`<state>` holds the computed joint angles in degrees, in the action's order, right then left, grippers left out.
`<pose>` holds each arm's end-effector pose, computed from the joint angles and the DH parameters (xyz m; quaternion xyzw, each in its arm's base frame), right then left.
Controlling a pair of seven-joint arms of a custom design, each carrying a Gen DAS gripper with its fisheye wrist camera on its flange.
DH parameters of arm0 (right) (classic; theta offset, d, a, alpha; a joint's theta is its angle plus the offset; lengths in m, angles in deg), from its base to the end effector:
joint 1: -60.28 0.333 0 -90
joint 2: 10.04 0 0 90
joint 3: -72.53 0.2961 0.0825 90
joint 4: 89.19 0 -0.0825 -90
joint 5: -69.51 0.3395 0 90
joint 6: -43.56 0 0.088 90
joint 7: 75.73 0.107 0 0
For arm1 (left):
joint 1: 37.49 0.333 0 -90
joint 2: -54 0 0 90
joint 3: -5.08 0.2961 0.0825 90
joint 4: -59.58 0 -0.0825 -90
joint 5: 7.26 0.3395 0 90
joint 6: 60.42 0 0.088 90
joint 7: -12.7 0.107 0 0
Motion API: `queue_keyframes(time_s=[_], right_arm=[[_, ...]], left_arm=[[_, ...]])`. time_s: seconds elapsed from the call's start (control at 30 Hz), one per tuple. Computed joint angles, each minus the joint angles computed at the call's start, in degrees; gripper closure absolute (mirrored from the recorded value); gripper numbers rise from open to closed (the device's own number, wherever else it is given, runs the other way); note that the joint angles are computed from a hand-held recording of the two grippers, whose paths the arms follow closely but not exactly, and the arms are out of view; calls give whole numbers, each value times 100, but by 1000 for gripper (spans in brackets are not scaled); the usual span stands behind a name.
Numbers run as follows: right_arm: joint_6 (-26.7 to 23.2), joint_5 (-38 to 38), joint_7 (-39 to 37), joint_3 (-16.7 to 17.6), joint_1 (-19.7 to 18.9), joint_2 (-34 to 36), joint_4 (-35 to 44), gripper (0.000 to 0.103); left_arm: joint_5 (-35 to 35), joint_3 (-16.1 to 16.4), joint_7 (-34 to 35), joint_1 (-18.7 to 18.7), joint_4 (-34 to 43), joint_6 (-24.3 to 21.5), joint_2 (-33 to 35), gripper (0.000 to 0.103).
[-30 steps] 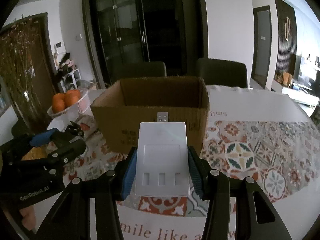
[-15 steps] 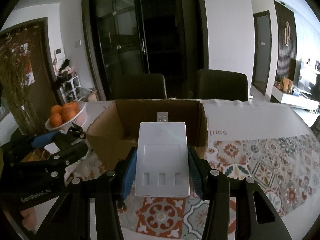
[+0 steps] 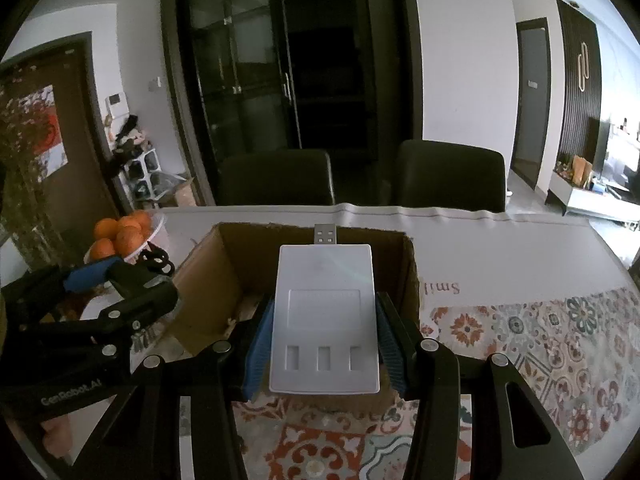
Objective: Organize rigid objects
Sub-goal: 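Carry both chargers over the cardboard box, then lower both chargers into the box and open both tools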
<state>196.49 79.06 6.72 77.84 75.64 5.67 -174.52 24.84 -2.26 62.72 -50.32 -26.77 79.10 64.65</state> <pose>0.6101 0.2150 0.6150 -0.7386 0.5084 -0.2107 0.3893 0.5849 -0.2045 0.6311 -0.6628 0.6192 -0.2785 0.3158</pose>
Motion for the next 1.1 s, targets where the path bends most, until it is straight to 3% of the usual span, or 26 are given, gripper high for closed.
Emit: queue_keyframes(time_s=[0.63,0.87,1.1], right_arm=[[-1323,-339,256,-121,45,1622,2527,54],[-1815,-312,271,-119,66,2149,3377,54],[-1858,-382,419,-214,113,2149,3386,45]], left_arm=[[-932,191,1035,-23,1790,-749,1335,31],[-1040,281,1098,-98,2182,-1019,1615,31],[-954,344,1061,-167,2204,-1065,1616,31]])
